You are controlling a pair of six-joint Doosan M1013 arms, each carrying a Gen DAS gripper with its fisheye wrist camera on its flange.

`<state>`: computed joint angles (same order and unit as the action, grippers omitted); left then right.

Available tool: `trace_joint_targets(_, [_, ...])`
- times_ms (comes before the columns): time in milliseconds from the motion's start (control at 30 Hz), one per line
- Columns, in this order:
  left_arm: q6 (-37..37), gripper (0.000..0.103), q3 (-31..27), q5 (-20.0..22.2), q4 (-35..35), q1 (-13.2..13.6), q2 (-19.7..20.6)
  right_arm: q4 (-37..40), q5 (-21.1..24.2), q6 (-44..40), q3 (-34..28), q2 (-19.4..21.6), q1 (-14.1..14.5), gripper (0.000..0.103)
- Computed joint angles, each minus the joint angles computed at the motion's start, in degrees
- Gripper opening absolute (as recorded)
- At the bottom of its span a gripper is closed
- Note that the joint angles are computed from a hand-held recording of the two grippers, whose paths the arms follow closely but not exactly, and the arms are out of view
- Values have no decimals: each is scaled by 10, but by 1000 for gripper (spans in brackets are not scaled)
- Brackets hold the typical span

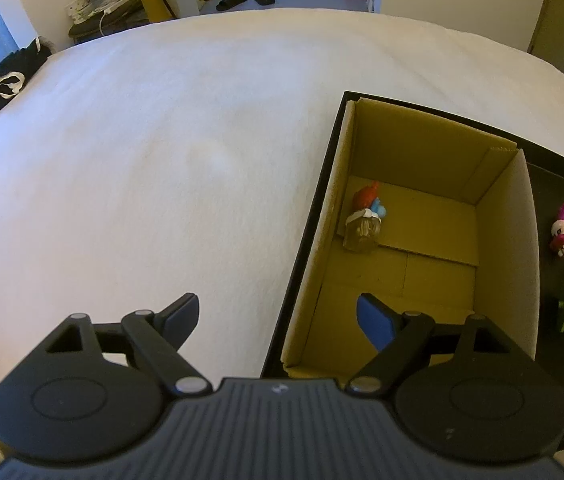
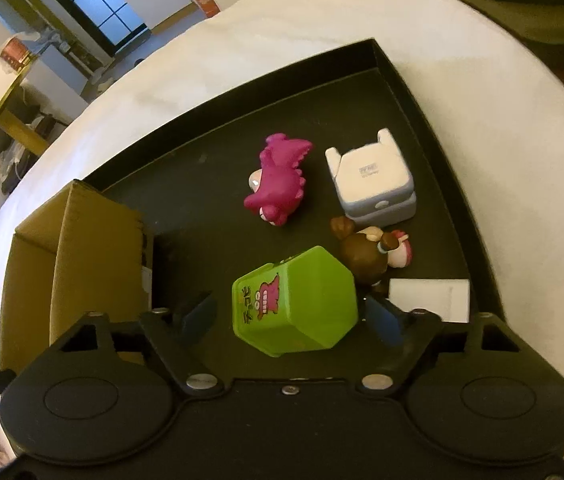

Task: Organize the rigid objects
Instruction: 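Move the right tool to the green hexagonal box and close on it, then lift the green hexagonal box with the right tool and carry it over the cardboard box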

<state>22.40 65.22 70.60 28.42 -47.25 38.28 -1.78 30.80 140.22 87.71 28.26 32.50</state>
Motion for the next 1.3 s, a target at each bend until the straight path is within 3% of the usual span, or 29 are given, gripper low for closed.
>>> trace_joint_targets(100, [-6,85,2,-4,0,0,-2,17,-2,-15,-2,4,-2,68])
trace_joint_targets(633, [-12,85,19,-27,-1,3,-13,-26,-23,26,4,-3,4,66])
trace_joint_targets(1300, [-9,83,36,-56,2,2,-23,-79,40,5,-33,-15,29,67])
